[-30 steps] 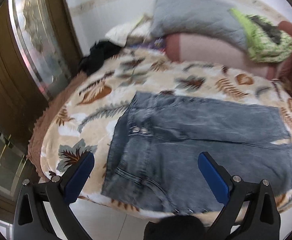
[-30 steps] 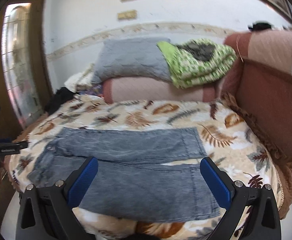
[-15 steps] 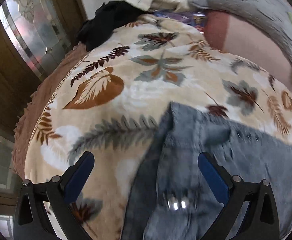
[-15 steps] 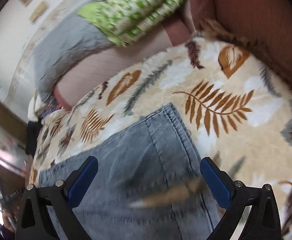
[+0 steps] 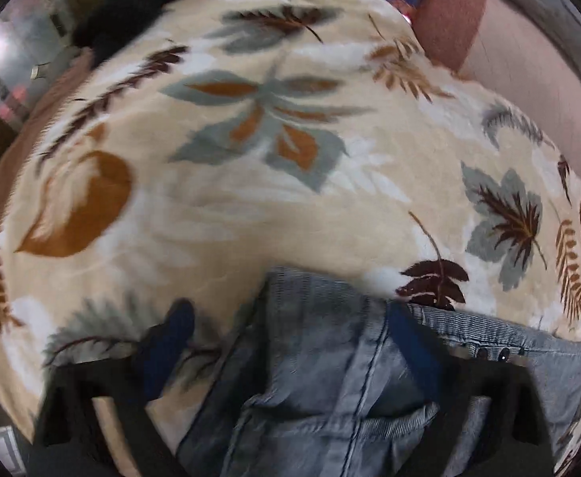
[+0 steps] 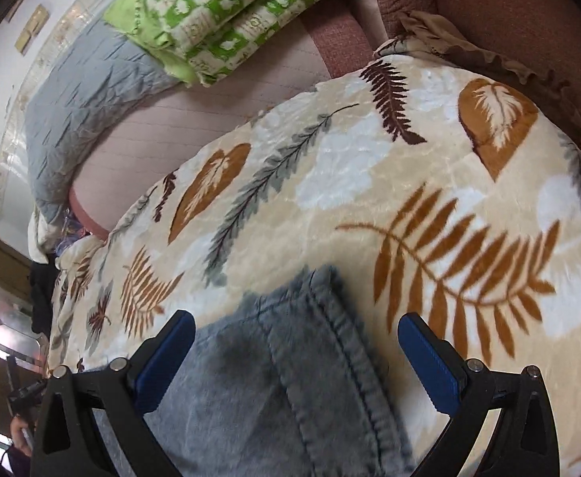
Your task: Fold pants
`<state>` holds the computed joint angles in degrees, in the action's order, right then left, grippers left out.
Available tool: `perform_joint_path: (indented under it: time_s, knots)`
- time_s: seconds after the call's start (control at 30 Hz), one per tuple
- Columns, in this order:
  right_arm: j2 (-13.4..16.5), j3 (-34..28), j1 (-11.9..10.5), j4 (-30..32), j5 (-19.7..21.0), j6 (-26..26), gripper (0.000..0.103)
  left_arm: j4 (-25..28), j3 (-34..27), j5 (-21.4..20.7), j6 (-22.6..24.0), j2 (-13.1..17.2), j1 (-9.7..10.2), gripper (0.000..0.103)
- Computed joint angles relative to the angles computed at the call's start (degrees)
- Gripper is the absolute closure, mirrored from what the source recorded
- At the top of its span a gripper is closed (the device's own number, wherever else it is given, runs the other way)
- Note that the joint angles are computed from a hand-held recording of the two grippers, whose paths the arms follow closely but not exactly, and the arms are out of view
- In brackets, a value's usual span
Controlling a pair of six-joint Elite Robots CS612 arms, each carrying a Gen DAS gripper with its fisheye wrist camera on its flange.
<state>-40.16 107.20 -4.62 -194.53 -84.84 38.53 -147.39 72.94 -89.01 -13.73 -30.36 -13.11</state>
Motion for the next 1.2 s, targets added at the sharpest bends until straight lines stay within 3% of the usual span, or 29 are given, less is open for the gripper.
perform_joint_path:
  time_s: [0.03, 0.1, 0.17, 0.23, 0.33, 0.43, 0.47, 0.53, 0.57, 0.6, 0.63, 0.67, 0.73, 0.9, 1.2]
  knots:
    - [0.1, -0.1, -0.3, 0.1, 0.1, 0.1, 0.0, 0.5, -0.5, -1.1, 0.7, 0.4, 0.04, 0.052]
    - [0.4, -0.2, -0.9, -0.5, 0.6, 0.0, 0.0, -1.4, -0.2, -1.4, 1.9, 0.7, -0.28, 0.056]
    - [0.8, -0.4, -1.4, -1.0, 1.5, -0.2, 0.0, -3.4, 0.3, -0.9, 4.3, 0.7, -0.68, 0.075]
    - [1.5, -1.0, -1.7, -1.6, 2.7, -0.3, 0.0, -4.9, 0.7, -1.0, 5.4, 0.6, -0.85, 0.085]
    - [2.5, -2.8, -1.7, 0.1, 4.0, -1.2, 0.0, -5.5, 0.9, -0.6, 5.9, 0.6, -1.02, 0.088]
    - [3.3, -5.7, -0.9, 7.4, 2.3, -3.7, 0.0, -7.0, 1.3, -0.2, 6.5, 0.6, -1.1, 0.089]
    - [3.6, -6.3, -0.7, 8.9, 2.3, -4.4, 0.005, -7.4, 1.4, -0.4, 6.5, 0.5, -1.01, 0.09]
    - [3.6, -7.2, 0.7, 11.6, -2.1, -7.6, 0.01, -8.1, 1.9, -0.8, 6.3, 0.2, -0.79, 0.091]
    - [3.5, -7.3, 1.1, 12.1, -3.0, -9.0, 0.019, -8.4, 2.1, -0.9, 6.3, 0.1, -0.76, 0.091]
    - [3.4, -7.5, 1.5, 12.7, -3.9, -10.3, 0.041, -8.8, 2.3, -0.9, 6.3, -0.1, -0.74, 0.091]
    - [3.2, -7.5, 1.8, 13.4, -4.8, -11.2, 0.053, -9.1, 2.5, -0.8, 6.2, -0.2, -0.77, 0.092]
    - [2.8, -7.4, 1.9, 13.9, -5.6, -11.4, 0.071, -9.4, 2.6, -0.7, 6.1, -0.3, -0.84, 0.092]
    - [2.1, -6.6, 1.7, 13.2, -4.9, -10.8, 0.087, -10.8, 3.6, -0.8, 5.9, -1.1, -0.88, 0.093]
    - [-0.7, -1.6, 0.8, 5.7, -1.6, -7.8, 0.088, -16.0, 7.9, -2.8, 6.5, -4.5, -0.5, 0.093]
    - [-7.6, 10.5, 2.5, -7.2, -2.4, -6.4, 0.088, -27.9, 20.1, -6.9, 8.1, -12.8, 0.32, 0.093]
